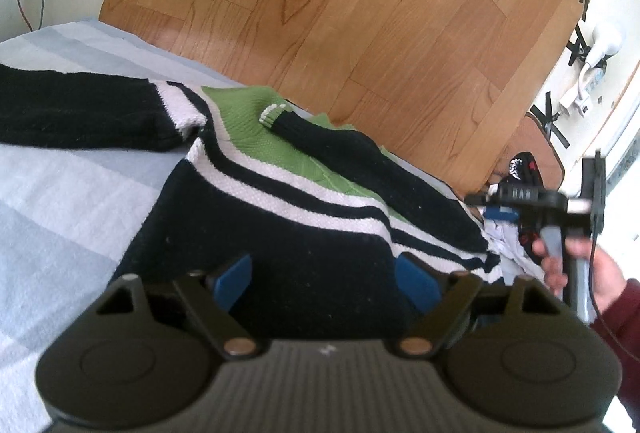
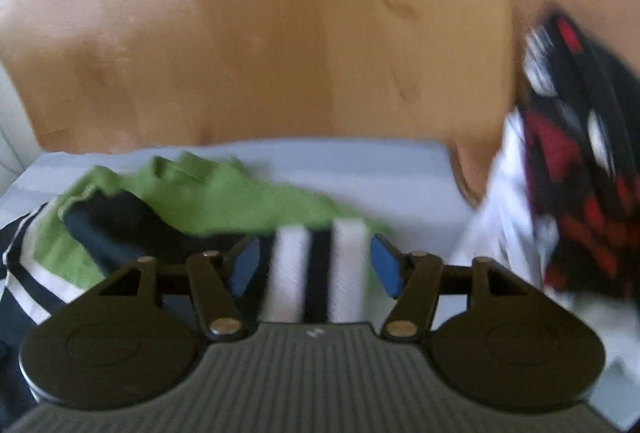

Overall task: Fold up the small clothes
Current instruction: 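Fold the held sleeve across the sweater body with the right gripper and release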

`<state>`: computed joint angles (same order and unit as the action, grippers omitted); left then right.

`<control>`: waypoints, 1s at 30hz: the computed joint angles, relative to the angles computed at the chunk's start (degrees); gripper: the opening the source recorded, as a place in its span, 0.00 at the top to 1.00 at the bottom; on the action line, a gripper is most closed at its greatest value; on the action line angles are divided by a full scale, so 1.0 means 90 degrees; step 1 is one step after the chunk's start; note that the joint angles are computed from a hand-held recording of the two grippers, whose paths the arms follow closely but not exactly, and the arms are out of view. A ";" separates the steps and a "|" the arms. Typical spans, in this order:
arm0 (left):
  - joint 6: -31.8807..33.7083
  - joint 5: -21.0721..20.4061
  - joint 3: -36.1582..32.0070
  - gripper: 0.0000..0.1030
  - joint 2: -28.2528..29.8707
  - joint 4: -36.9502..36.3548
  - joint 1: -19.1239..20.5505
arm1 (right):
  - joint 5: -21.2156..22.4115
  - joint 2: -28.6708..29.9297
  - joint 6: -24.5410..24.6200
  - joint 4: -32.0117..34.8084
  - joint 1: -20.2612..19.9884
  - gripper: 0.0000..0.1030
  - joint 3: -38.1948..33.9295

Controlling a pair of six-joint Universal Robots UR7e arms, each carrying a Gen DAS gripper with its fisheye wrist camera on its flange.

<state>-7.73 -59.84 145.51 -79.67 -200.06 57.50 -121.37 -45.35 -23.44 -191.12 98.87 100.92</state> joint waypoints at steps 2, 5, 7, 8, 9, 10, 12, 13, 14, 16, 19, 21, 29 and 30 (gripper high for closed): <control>0.0051 0.0086 0.0008 0.19 0.0055 -0.0043 -0.0053 | 0.0038 0.0053 0.0075 -0.0141 -0.0089 0.77 0.0136; 0.0123 0.0186 0.0021 0.19 0.0103 -0.0092 -0.0102 | -0.0254 0.0340 -0.0419 -0.1331 -0.0038 0.90 0.0133; 0.0144 0.0183 0.0021 0.19 0.0100 -0.0101 -0.0089 | -0.0699 0.0653 -0.0740 -0.1935 -0.0001 0.90 -0.0071; 0.0155 0.0173 0.0020 0.19 0.0090 -0.0095 -0.0080 | -0.0684 0.0738 -0.1048 -0.2338 -0.0018 0.88 -0.0037; 0.0155 0.0183 0.0021 0.19 0.0092 -0.0096 -0.0085 | -0.0854 0.0842 -0.1308 -0.2565 0.0034 0.75 -0.0089; 0.0161 0.0198 0.0018 0.19 0.0100 -0.0098 -0.0091 | -0.1059 0.0931 -0.1559 -0.2717 0.0090 0.66 -0.0199; 0.0174 0.0239 0.0015 0.19 0.0115 -0.0094 -0.0114 | -0.0968 0.1046 -0.1900 -0.3351 0.0241 0.55 -0.0224; 0.0180 0.0252 0.0017 0.19 0.0116 -0.0092 -0.0123 | -0.0613 0.0986 -0.1900 -0.3518 0.0306 0.55 -0.0089; 0.0180 0.0250 0.0016 0.19 0.0116 -0.0095 -0.0124 | -0.0213 0.0904 -0.1845 -0.3420 0.0379 0.55 0.0043; 0.0150 0.0218 0.0017 0.19 0.0106 -0.0106 -0.0114 | 0.0422 0.0782 -0.1710 -0.2536 0.0534 0.55 0.0148; 0.0162 0.0073 0.0034 0.19 0.0063 -0.0241 -0.0043 | 0.1145 0.1033 -0.1990 -0.1235 0.0760 0.55 -0.0127; 0.0182 0.0061 0.0084 0.19 0.0094 -0.0552 -0.0047 | 0.1217 0.1434 -0.2320 -0.0736 0.0897 0.50 -0.0508; -0.0641 0.0111 0.0067 0.22 0.0013 -0.1425 0.0393 | 0.0669 0.2559 -0.3194 -0.0624 0.1022 0.87 -0.1582; -0.0796 0.0031 0.0048 0.23 0.0002 -0.1463 0.0483 | 0.0872 0.2479 -0.3274 -0.0485 0.0976 0.87 -0.1486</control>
<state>-14.90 -59.56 145.94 -79.66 -213.23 61.84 -113.52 -23.05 -52.91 -195.49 107.65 87.54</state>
